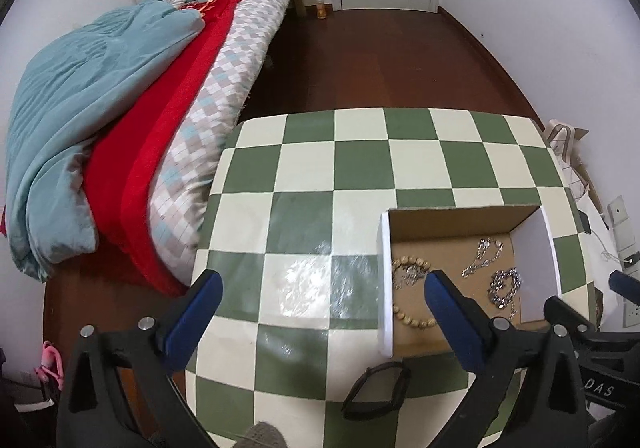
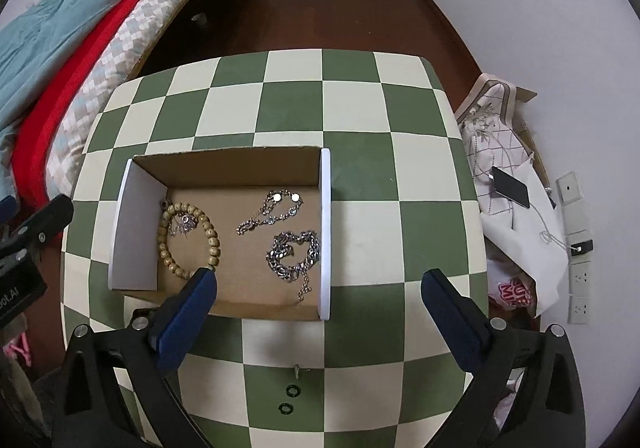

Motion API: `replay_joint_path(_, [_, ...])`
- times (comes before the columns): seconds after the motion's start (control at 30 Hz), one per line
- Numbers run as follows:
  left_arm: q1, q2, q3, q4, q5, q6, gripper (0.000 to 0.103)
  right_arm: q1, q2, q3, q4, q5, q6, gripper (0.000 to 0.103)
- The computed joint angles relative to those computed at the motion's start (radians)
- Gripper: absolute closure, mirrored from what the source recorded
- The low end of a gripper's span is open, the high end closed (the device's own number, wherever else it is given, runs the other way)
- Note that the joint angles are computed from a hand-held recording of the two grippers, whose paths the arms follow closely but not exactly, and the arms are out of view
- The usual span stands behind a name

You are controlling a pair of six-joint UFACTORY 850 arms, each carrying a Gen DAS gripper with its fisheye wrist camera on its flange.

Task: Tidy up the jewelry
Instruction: 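Withdraw both grippers from the box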

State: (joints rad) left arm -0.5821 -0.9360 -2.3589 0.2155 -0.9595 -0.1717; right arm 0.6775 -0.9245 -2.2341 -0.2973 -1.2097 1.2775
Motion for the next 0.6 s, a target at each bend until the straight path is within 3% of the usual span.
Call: replay_joint_path(0.6, [-0.011,0.333,0.453,0.067,0.240,-0.102,0.000,0.107,0.060,-0.004,-0.164,-0.087,0.122,0.000])
